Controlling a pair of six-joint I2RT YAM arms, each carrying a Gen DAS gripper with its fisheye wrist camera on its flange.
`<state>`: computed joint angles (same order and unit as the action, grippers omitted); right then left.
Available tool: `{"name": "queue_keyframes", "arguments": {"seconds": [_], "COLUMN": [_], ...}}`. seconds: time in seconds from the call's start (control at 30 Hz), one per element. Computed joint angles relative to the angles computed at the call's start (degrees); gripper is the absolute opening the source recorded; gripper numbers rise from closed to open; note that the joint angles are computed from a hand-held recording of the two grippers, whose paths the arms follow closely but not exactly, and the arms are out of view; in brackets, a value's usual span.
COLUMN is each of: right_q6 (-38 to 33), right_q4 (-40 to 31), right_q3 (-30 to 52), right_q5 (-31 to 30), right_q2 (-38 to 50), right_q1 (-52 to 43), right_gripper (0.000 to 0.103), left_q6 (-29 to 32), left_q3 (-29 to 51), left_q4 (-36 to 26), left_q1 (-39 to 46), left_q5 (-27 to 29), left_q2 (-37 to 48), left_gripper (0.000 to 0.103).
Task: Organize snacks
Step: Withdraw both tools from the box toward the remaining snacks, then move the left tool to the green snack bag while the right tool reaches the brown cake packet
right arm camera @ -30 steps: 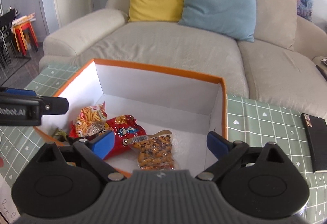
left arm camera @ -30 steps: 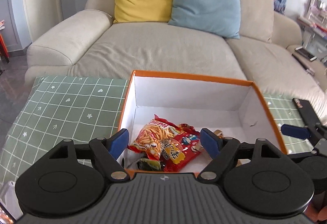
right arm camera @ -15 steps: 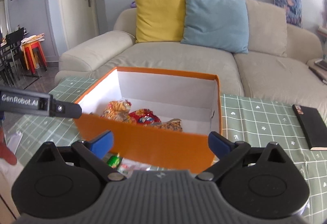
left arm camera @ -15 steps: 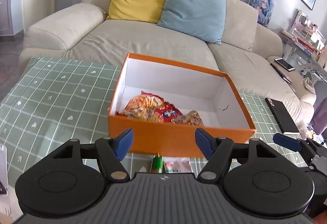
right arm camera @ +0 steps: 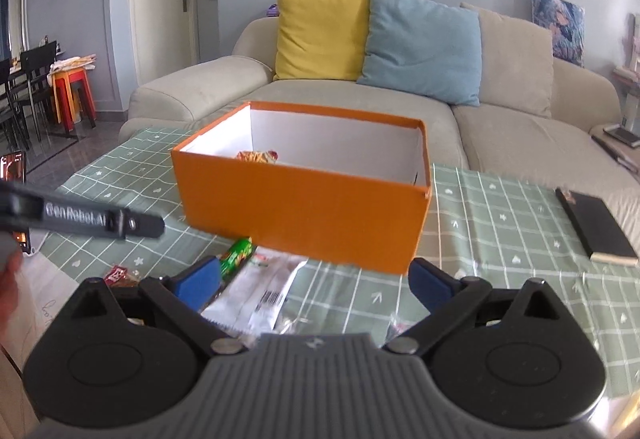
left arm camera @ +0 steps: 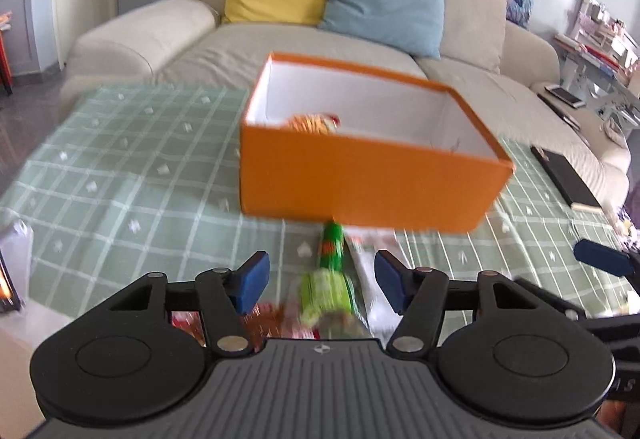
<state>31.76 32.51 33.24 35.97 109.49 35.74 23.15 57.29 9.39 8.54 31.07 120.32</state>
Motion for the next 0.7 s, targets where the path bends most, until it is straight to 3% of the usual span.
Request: {"name": "queue_keyframes", "arguments": {"seconds": [0.27, 0.43, 0.7], "right_q6": [2.1, 3.1, 0.7], "right_q4": [-4.1, -4.5, -3.1], "right_q3": [4.3, 5.3, 7.9], "right_q5": [-5.4, -8.4, -10.8], "right_q2": [7.7, 10.2, 13.1], "right_q1": [-2.4, -4.1, -4.4], "right_gripper": [0.097, 0.096, 0.085], "left_q6": [4.8, 4.8, 3.5], "left_q3": [-2.9, 0.0, 3.1], "left_q4": [3.9, 0.8, 0.8], "left_q1": [0.4, 0.7, -0.2], "left_q5": [-0.1, 1.0, 0.4], "left_q2": [3.1, 5.8, 8.6], "left_gripper": [0.072, 0.072, 0.073]}}
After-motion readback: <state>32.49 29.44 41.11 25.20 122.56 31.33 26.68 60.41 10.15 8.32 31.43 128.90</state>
